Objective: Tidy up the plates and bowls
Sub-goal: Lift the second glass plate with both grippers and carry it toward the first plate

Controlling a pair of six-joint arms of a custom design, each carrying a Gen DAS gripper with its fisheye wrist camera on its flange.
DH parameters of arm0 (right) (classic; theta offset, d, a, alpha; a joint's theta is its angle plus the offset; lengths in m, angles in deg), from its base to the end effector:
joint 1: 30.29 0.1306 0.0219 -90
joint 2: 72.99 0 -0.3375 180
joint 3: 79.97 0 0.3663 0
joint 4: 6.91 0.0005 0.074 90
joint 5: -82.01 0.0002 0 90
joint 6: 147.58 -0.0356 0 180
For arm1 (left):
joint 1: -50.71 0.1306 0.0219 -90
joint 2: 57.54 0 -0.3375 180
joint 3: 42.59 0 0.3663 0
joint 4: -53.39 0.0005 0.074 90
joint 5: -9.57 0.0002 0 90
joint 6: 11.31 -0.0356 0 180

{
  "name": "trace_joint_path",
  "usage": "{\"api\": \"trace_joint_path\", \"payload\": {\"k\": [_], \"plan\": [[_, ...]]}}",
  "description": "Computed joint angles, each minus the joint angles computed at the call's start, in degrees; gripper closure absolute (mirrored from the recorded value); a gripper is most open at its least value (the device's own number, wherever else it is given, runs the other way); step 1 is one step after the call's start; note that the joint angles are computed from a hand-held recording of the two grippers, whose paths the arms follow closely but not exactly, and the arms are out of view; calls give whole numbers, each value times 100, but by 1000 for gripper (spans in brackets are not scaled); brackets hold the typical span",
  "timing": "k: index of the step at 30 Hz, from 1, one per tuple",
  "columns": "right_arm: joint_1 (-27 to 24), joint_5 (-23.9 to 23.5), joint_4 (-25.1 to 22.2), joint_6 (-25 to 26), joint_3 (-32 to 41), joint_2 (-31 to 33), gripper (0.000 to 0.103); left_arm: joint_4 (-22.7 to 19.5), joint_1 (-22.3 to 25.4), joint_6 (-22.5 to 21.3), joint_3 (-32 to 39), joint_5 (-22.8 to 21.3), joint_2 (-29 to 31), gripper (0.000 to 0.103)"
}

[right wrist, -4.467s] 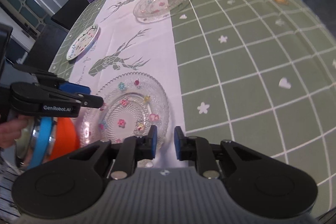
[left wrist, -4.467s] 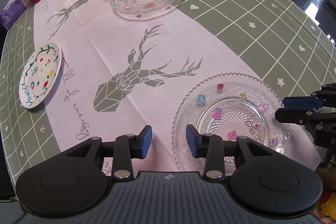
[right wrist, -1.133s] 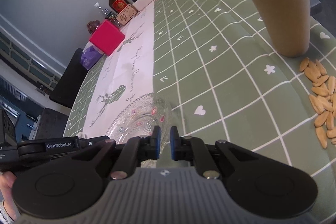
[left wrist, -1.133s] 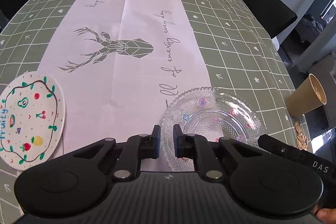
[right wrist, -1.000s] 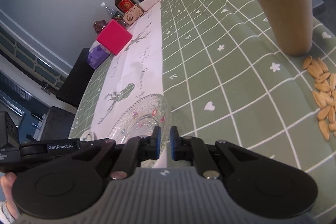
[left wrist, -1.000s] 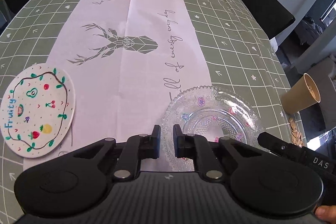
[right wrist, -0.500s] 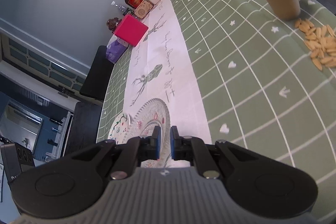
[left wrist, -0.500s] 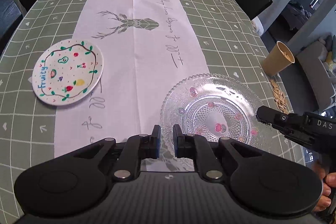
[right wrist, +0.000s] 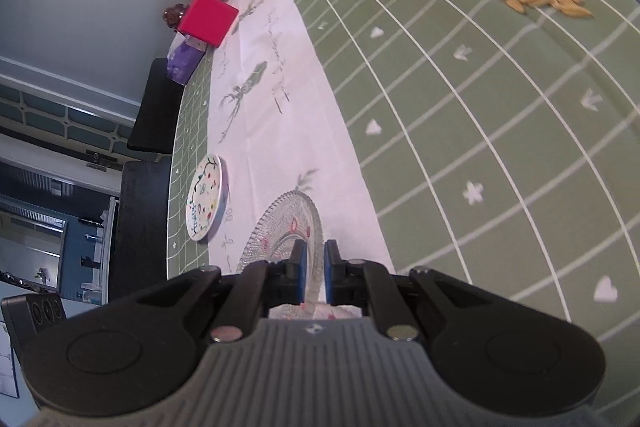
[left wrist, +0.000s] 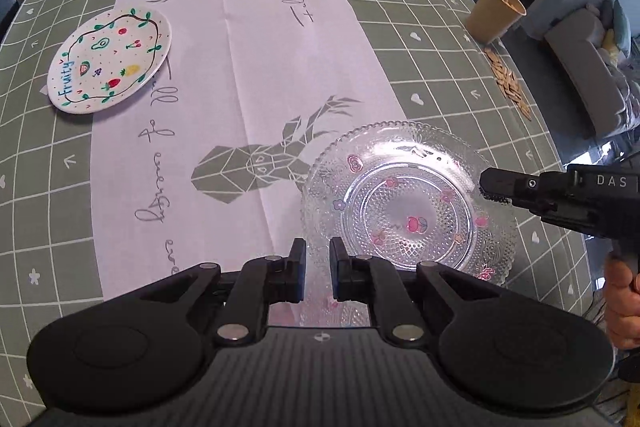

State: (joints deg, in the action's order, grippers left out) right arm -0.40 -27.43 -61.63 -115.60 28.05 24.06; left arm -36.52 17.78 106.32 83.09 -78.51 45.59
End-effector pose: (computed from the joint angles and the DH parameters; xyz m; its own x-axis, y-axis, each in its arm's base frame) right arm 0.4283 0.2593 0.4607 -0.8929 0.4093 -0.1874 0.1493 0.6619 0.7346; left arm 0.4010 -0.2617 0.4985 -0.9433 0.0587 -0.3267 0.1317 0.9697 -0.2059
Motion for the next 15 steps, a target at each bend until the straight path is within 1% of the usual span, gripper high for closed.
{"api": "trace_joint_path", "payload": {"k": [3, 7, 8, 9, 10, 11, 12, 13, 14, 15], "plan": [[53, -10, 25, -62, -246, -214, 96, -88, -87, -118, -49, -60, -48, 90], [162, 21, -11, -193, -624, -536, 96, -337, -117, -323, 17, 83, 19, 90], [179, 2, 10, -254, -725, -608, 96, -295, -127, -418, -31, 102, -9, 91], [186, -66, 59, -319, -825, -671, 96, -182, -90, -523, -90, 399, -58, 94], [180, -301, 194, -457, -958, -735, 100, -217, -53, -577, -1, 759, -19, 94], [202, -452, 228, -556, -1017, -760, 96, -199, -61, -633, 100, 1051, 14, 94], [279, -406, 241, -567, -1057, -799, 96, -141, -124, -747, 177, 1038, 22, 94], [353, -296, 203, -498, -1057, -813, 98, -96, -284, -889, 294, 676, 46, 94], [441, -108, 61, -480, -1015, -802, 100, -113, -412, -1043, 425, 362, 101, 94], [458, -105, 36, -493, -1037, -798, 101, -194, -484, -1129, 570, 220, 183, 94]]}}
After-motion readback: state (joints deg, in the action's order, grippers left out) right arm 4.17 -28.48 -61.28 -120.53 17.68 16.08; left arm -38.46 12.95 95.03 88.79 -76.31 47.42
